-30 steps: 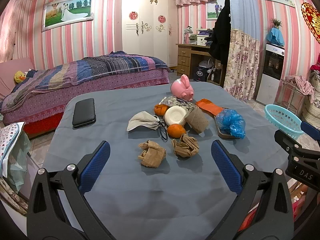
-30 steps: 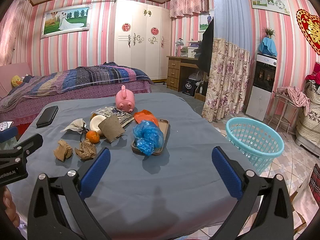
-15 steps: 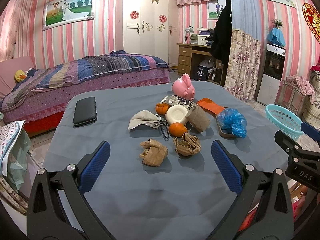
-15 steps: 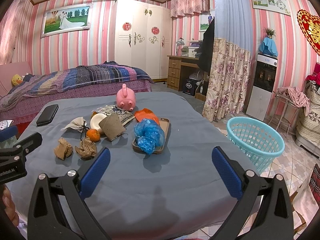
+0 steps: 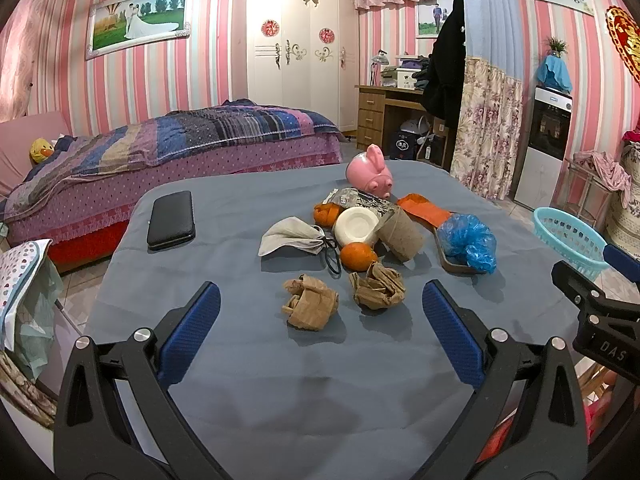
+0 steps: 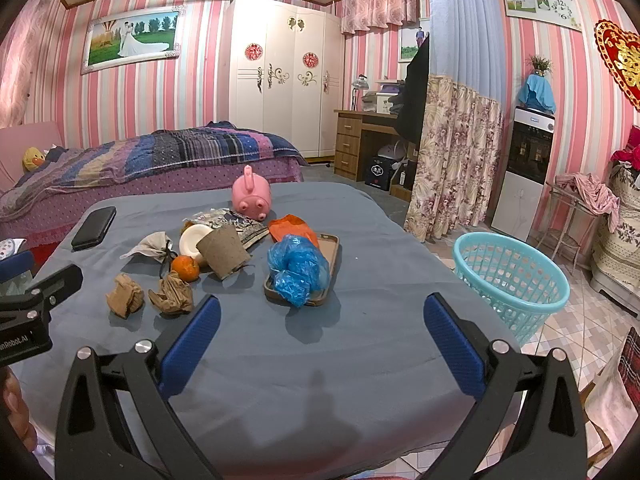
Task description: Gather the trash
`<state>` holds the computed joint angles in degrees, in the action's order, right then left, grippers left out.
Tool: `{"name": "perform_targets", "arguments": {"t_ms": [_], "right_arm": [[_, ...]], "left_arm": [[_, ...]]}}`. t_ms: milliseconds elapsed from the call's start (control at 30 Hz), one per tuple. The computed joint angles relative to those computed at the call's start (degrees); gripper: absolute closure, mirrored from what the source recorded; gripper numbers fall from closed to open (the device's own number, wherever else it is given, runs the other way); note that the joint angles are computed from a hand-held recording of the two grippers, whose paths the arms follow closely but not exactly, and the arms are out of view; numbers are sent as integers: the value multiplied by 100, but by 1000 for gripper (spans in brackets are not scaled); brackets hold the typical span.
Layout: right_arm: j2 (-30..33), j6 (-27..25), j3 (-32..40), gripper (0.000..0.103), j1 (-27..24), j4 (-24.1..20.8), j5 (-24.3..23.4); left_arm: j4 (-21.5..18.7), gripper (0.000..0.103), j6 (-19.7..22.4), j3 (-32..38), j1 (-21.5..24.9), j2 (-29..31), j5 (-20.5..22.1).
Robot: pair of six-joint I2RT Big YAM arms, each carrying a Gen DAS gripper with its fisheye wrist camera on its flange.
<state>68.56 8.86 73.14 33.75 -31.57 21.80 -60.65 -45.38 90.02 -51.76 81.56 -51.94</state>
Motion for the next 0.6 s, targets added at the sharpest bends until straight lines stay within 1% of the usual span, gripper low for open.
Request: {"name": "perform_targets", "arguments": {"t_ms": [333, 600], "right_arm": [[2, 5, -3, 4, 7, -4, -3], [-69, -1, -120, 4, -49, 58, 14]], "left_arm": [[29, 5, -77, -125, 24, -54, 6], [46, 5, -76, -128, 85, -25, 129]]}}
